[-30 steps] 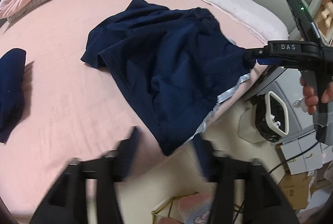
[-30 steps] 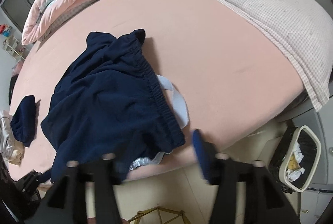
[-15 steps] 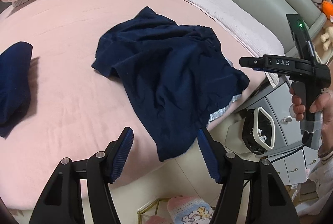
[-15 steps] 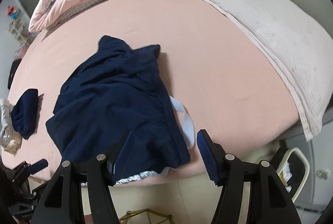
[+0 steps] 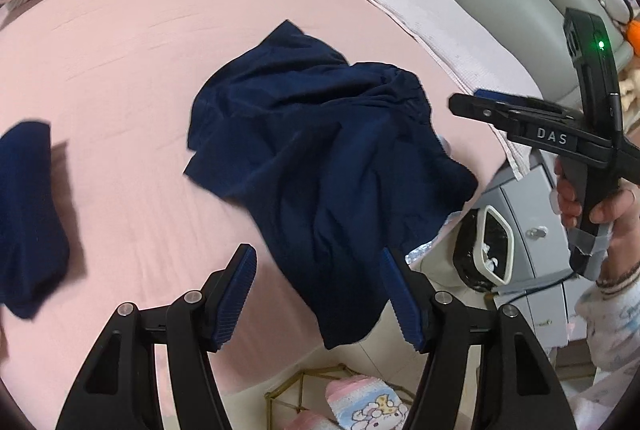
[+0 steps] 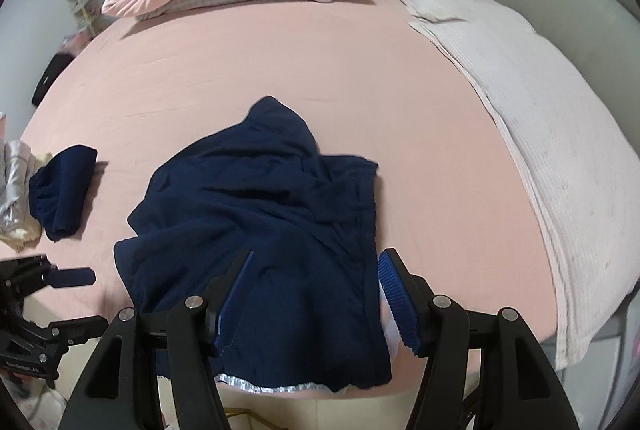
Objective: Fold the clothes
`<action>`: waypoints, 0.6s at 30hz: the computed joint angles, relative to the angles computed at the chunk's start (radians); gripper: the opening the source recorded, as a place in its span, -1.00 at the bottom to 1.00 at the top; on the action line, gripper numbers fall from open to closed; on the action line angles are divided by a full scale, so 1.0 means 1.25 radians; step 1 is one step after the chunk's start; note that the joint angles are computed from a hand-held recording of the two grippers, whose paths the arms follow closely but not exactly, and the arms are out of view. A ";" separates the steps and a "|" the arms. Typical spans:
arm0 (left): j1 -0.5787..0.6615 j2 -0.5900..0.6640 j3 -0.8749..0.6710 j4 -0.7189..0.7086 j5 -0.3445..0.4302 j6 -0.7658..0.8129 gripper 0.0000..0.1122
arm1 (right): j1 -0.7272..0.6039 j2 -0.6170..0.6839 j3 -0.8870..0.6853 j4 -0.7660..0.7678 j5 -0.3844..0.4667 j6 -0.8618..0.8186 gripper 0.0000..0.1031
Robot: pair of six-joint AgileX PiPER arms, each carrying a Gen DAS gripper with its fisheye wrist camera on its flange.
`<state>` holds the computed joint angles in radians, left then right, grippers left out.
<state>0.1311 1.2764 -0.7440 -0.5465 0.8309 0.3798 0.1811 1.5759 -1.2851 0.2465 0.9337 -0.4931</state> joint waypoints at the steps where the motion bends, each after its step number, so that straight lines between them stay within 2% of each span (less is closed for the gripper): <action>1: -0.001 0.012 -0.019 0.002 0.013 0.004 0.10 | 0.005 0.004 -0.009 -0.003 0.004 -0.003 0.22; 13: -0.025 0.159 -0.242 0.055 0.176 -0.058 0.10 | 0.067 0.067 -0.136 -0.056 0.078 -0.016 0.22; 18: -0.025 0.235 -0.355 0.115 0.255 -0.102 0.10 | 0.074 0.122 -0.229 -0.068 0.163 -0.028 0.22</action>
